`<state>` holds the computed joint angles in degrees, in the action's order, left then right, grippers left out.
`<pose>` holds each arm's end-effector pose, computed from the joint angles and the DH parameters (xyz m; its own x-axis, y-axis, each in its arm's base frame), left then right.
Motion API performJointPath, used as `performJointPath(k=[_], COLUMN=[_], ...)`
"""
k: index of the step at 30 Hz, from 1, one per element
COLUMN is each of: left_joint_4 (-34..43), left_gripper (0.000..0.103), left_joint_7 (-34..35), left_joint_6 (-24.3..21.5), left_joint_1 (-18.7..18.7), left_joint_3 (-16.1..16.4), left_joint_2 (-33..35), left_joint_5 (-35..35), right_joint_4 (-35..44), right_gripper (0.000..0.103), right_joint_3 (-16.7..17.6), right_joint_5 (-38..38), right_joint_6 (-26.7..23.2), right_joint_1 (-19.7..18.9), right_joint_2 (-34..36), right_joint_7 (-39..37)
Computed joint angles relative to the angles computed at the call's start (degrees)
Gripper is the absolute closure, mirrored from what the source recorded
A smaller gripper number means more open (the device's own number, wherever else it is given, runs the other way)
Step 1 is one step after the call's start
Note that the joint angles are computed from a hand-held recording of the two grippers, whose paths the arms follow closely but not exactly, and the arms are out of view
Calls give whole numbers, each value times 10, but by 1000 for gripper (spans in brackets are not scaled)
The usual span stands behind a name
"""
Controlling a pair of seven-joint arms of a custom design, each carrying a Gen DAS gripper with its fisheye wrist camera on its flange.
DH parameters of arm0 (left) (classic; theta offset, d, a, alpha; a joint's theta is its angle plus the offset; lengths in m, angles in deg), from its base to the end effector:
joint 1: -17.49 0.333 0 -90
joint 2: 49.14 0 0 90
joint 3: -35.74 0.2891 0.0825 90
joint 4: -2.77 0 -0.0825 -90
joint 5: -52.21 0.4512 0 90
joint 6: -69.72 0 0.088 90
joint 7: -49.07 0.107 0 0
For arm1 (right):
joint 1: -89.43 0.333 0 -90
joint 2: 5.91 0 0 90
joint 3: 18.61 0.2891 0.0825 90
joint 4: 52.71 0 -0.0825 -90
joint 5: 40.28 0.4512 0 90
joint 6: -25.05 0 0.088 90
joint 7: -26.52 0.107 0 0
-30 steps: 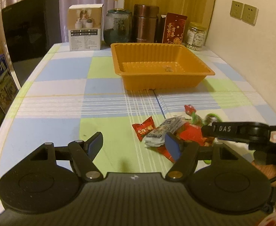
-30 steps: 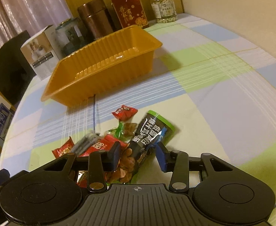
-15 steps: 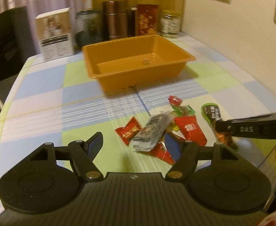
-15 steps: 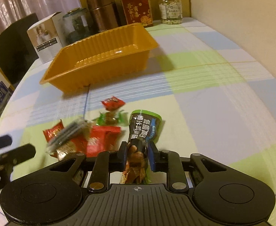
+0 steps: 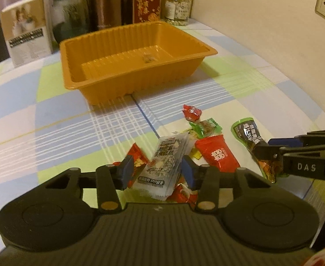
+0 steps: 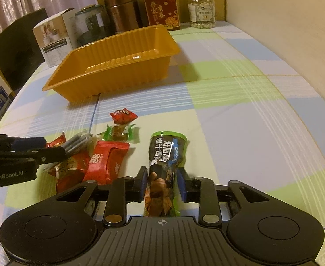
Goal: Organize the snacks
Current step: 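Lift the silver packet and green tube and carry both toward the orange tray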
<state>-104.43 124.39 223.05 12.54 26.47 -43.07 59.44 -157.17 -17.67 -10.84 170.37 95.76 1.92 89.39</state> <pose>0.6741 -0.1715 0.4848 -0.1010 -0.9927 0.0666 -0.7642 0.0345 -0.6441 0.6966 0.0828 0.4703 0.3176 -0.9262 -0.2031 -0.7844 -0.1363 -0.6051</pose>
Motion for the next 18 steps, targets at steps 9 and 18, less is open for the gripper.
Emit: performJointPath(k=[9, 18], left_joint_4=[51, 29], left_gripper=[59, 73], left_joint_7=[65, 1], left_joint_6=[-46, -62], left_joint_1=[8, -7], left_joint_3=[-10, 2], left_joint_2=[37, 10], left_joint_5=[-68, 3], right_joint_4=[-2, -8], right_gripper=[68, 74], right_joint_3=[2, 0], right_joint_5=[23, 23], right_joint_6=[1, 1], right_joint_1=[-3, -3], right_joint_2=[3, -5], right_joint_7=[-16, -16])
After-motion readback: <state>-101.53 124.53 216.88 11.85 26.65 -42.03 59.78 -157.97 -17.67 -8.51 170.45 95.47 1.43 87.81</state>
